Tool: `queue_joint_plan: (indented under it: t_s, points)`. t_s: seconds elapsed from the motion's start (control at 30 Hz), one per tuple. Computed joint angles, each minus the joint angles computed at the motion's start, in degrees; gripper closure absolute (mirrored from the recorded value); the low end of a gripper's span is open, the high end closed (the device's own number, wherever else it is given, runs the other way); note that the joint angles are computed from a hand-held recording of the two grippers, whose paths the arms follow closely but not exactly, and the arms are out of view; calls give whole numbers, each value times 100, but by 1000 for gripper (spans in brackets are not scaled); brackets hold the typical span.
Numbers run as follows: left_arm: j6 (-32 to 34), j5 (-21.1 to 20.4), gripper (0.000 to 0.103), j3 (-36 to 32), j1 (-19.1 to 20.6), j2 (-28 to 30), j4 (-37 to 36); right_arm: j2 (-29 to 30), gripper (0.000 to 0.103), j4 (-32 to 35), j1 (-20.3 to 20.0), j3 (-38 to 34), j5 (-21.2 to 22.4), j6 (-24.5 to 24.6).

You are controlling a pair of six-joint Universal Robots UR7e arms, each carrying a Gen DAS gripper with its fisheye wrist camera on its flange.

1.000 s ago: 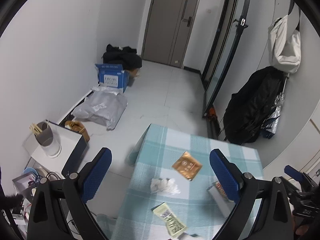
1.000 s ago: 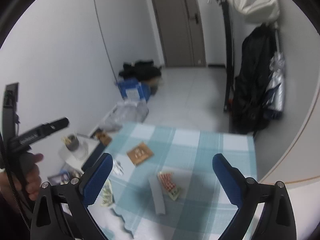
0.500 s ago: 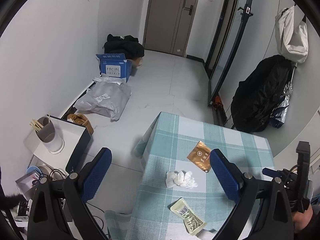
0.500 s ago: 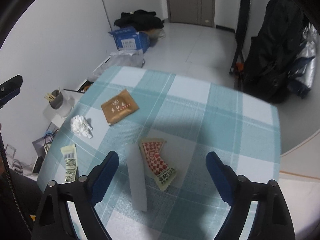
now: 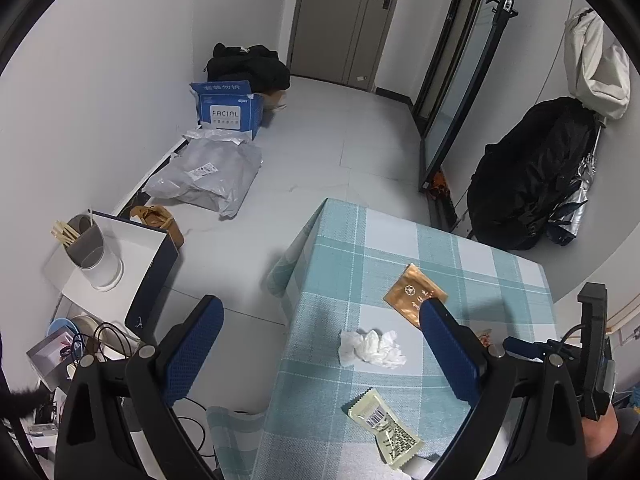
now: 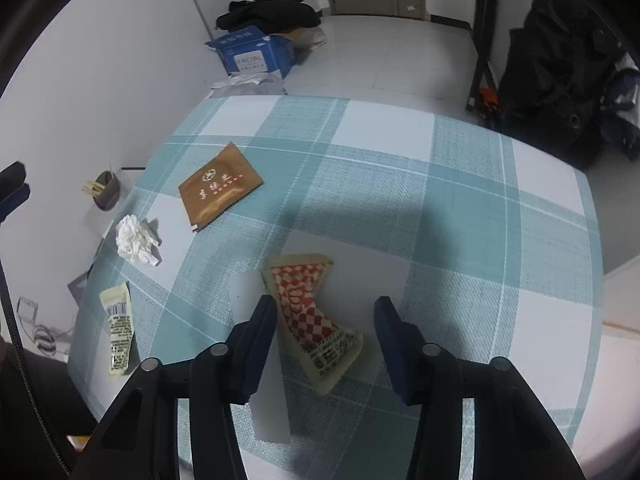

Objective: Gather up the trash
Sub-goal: 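Lower the right tool and grasp the red-checkered snack wrapper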

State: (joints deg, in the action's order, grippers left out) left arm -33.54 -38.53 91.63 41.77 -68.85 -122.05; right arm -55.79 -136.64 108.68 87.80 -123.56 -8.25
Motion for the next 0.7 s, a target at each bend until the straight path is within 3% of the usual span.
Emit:
queue_joint_plan:
  t_s: [0.07, 0.23, 0.37, 0.53, 0.7]
  points:
    - [-55, -25, 6, -28, 20, 6, 59, 29, 66, 21, 11, -25, 10, -58]
    - [-209, -106, 6, -60, 63, 2, 201, 104, 68, -72, 76, -23, -217, -118]
    - [-302, -145, 6, -99, 86, 18, 334, 118, 83, -49, 89, -29, -211, -197]
    - [-349, -124, 6, -171, 102, 77, 505, 133, 83, -194, 123, 37, -321, -514]
    - [-352, -274, 6, -276, 156, 143, 660, 67, 84, -56, 68, 21, -96, -393]
